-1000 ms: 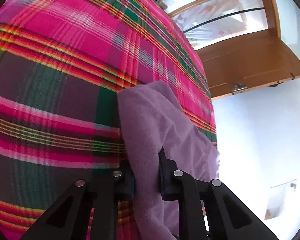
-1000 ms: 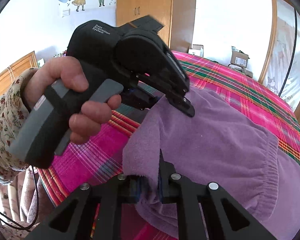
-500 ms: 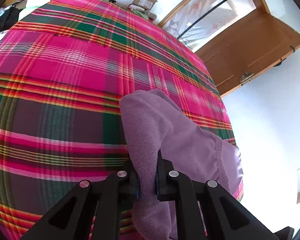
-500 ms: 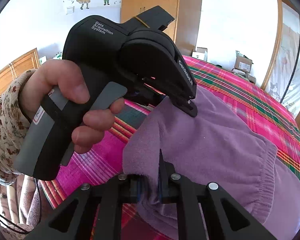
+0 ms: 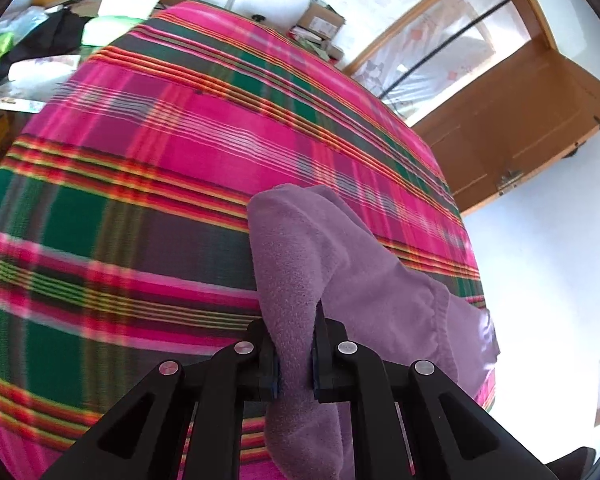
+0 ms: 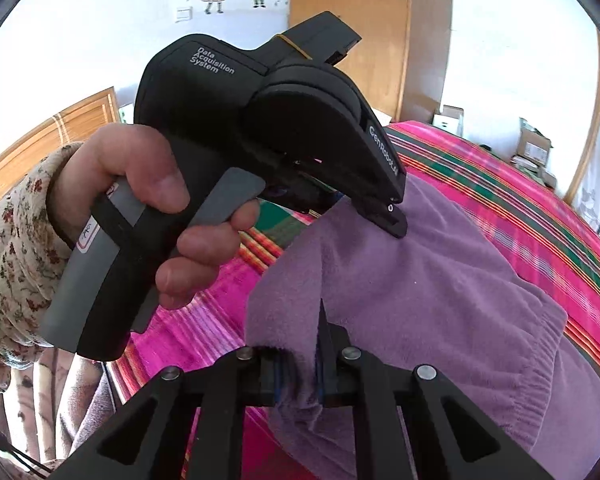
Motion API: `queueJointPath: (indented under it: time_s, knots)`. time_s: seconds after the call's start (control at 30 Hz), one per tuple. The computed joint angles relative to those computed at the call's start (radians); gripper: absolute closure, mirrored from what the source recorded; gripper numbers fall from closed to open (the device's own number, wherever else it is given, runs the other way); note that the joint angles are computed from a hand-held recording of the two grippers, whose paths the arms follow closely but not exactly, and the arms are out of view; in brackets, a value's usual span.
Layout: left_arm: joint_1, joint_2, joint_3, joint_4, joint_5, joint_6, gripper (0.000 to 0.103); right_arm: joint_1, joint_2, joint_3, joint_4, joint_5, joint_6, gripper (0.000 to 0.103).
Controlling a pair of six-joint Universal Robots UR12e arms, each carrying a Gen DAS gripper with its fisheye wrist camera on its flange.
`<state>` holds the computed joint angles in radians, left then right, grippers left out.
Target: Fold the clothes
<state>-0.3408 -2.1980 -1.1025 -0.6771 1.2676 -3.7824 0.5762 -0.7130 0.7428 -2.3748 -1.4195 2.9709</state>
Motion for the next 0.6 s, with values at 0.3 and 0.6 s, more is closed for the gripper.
queueJointPath:
  time_s: [0.3, 0.6]
  knots:
    - [0.015, 0.044, -0.077, 0.028, 0.026, -0.027, 0.092, -0.003, 0.033, -0.062, 0.050, 0.062, -0.018, 0.091]
    - [0.010, 0.051, -0.089, -0.006, 0.053, -0.029, 0.087, -0.006, 0.063, -0.115, 0.111, 0.071, -0.006, 0.088]
